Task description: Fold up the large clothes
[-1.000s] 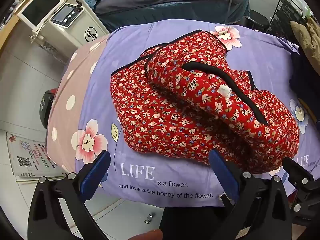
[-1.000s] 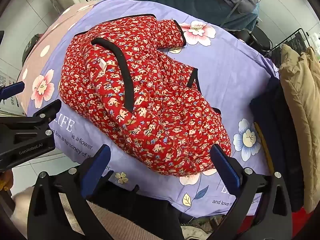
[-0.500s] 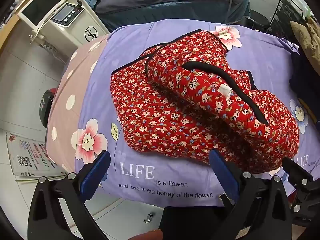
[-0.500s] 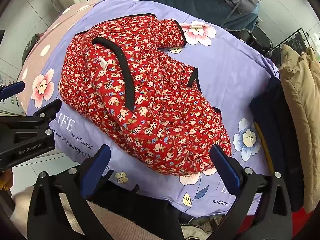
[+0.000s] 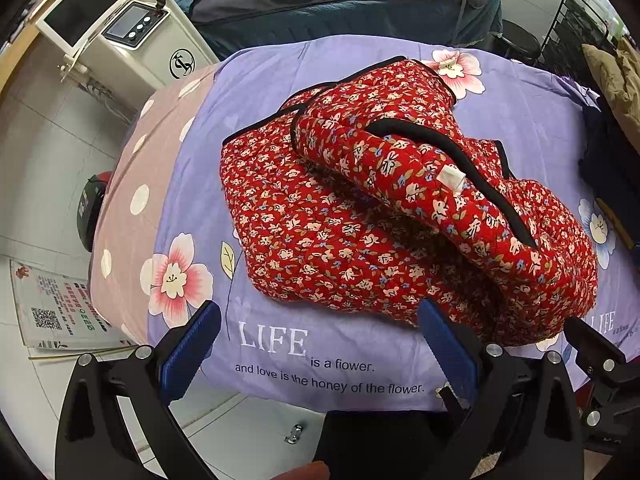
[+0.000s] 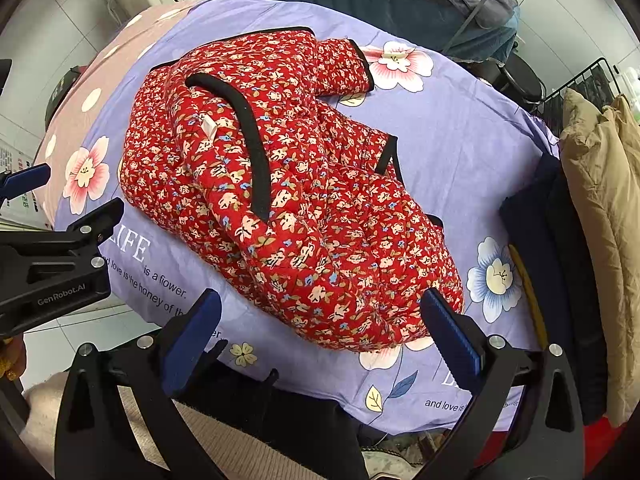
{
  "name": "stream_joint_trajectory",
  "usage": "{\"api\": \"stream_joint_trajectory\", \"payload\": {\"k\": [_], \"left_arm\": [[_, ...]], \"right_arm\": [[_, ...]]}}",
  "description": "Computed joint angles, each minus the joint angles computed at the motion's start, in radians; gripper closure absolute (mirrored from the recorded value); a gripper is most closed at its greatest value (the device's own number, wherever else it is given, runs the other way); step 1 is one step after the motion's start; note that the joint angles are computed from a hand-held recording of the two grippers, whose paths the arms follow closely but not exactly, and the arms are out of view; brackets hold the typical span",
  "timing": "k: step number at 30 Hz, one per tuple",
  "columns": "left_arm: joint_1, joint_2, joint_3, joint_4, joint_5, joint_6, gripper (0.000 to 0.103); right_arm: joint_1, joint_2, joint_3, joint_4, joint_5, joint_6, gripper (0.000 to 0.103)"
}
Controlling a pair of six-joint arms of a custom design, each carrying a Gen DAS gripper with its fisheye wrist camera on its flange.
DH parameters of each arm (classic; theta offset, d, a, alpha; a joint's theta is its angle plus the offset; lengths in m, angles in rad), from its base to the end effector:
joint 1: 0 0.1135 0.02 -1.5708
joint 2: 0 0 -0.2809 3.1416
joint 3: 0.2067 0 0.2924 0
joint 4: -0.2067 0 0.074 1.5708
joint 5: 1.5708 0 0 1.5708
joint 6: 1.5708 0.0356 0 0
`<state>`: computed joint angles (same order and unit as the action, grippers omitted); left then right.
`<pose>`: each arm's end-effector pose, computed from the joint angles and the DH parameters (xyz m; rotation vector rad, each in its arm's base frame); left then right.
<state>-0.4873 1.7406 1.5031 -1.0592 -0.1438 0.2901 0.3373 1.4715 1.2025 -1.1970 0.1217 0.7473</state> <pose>0.3464 -0.1778 0.2762 1.0541 2.6485 0.1656 0.2802 0.0937 0.2661 0.6177 2.9237 -0.0751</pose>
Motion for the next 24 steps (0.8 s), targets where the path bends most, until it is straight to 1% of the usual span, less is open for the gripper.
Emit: {"api": "stream_joint_trajectory", "payload": {"k": [24], "left_arm": [[0.001,0.009,0.006,-0.011,0.012,0.000,0.006]], "right_arm": [[0.011,0.004,0.005,-0.003,0.001,0.012,0.005]]}}
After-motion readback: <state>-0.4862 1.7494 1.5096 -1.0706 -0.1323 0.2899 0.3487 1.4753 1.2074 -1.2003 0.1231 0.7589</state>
